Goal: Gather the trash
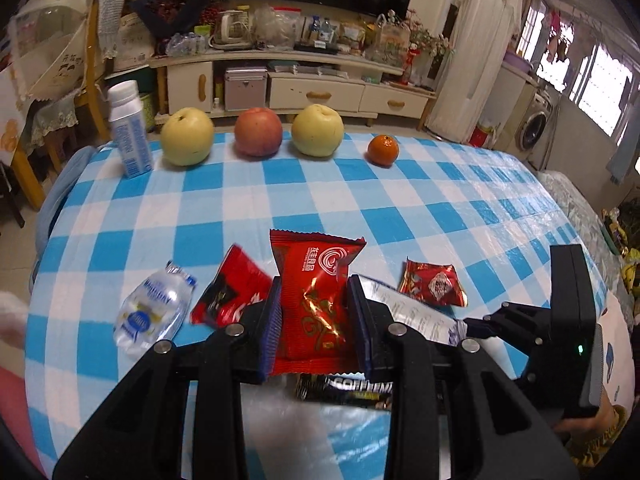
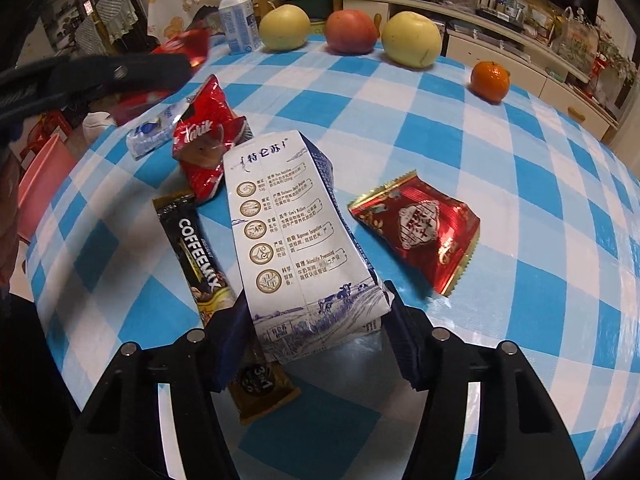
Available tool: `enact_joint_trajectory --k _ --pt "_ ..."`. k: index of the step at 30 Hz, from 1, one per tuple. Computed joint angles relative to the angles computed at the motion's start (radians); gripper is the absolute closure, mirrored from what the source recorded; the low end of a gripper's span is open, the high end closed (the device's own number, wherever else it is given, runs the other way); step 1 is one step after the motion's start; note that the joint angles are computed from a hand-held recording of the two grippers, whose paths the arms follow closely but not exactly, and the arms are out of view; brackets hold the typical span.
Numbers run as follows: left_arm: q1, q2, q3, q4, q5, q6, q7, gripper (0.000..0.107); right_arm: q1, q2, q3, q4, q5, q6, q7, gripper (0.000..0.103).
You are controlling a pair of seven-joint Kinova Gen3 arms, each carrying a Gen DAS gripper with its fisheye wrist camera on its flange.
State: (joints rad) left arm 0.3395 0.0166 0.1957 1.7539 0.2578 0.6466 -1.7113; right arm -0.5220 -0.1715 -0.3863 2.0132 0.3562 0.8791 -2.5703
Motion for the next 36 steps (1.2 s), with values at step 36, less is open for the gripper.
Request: enact_joint_trajectory --k 36 --pt "-0.209 -0.186 -0.248 0.279 0.520 0.055 -0.576 0.074 -0.181 0.124 -0.015 -0.063 0.295 0.010 -0.366 0.042"
